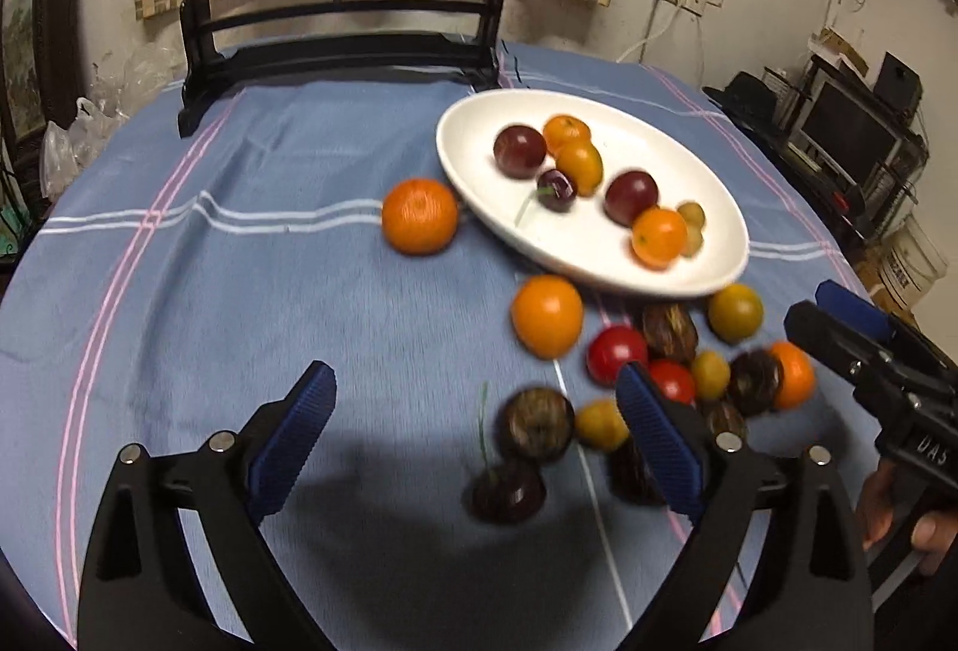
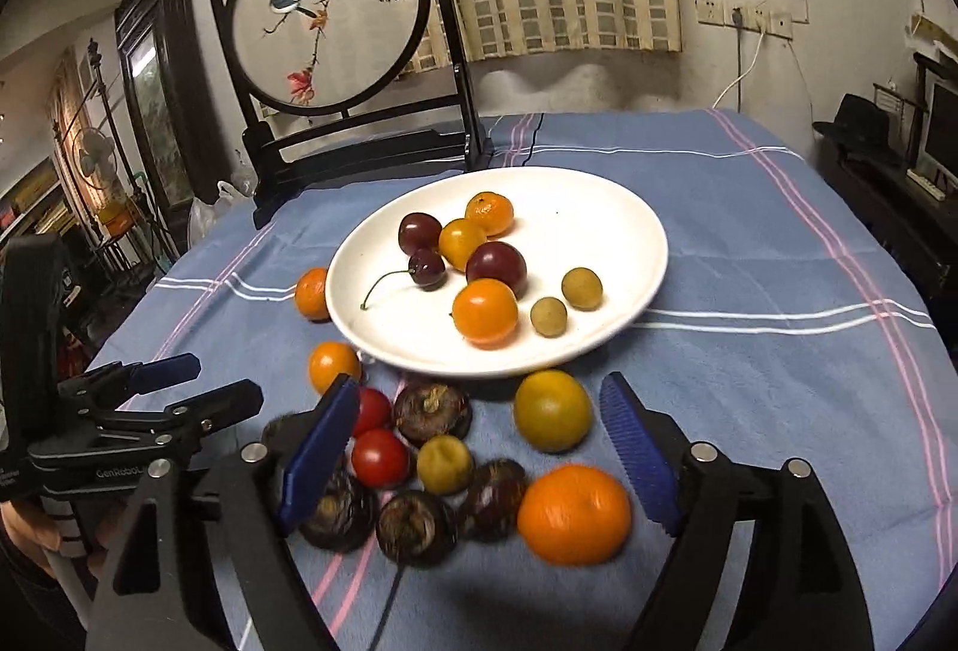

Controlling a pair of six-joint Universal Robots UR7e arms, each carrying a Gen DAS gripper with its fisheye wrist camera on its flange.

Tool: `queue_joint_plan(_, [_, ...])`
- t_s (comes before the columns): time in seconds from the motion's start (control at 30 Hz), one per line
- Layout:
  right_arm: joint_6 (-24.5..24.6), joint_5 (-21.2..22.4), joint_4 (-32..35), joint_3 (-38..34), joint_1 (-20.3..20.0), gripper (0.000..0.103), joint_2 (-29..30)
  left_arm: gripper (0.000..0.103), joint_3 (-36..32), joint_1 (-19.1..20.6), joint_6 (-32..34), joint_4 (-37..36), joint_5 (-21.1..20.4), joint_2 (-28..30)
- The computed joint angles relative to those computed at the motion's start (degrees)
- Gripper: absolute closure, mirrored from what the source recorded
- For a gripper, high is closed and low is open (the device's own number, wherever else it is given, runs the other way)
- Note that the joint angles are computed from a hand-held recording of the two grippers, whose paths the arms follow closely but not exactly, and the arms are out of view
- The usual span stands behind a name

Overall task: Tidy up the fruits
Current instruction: 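Grasp a dark red stemmed cherry with the left tool while the right tool grasps a tangerine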

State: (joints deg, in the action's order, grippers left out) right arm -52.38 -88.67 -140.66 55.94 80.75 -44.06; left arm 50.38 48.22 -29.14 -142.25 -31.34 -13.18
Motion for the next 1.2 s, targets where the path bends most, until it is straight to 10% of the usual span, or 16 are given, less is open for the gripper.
queue_joint_plan(0.37, [6.3, -0.5, 5.3, -3.2, -1.1, 0.017, 0.3, 0.012, 3.4, -0.2, -3.2, 5.9, -4.0, -1.6])
queue_joint_plan(0.6, [3.4, -2.3, 4.3, -0.8, -0.7, 0.017, -0.6, 0.074, -0.7, 0.0, -3.6, 13.0, -1.4, 0.9])
queue_joint_plan(1.2, [-5.0, -8.6, 3.1, 1.8, -1.3, 0.019, -2.3, 0.074, 1.4, 0.2, -5.7, 10.2, -0.8, -0.7])
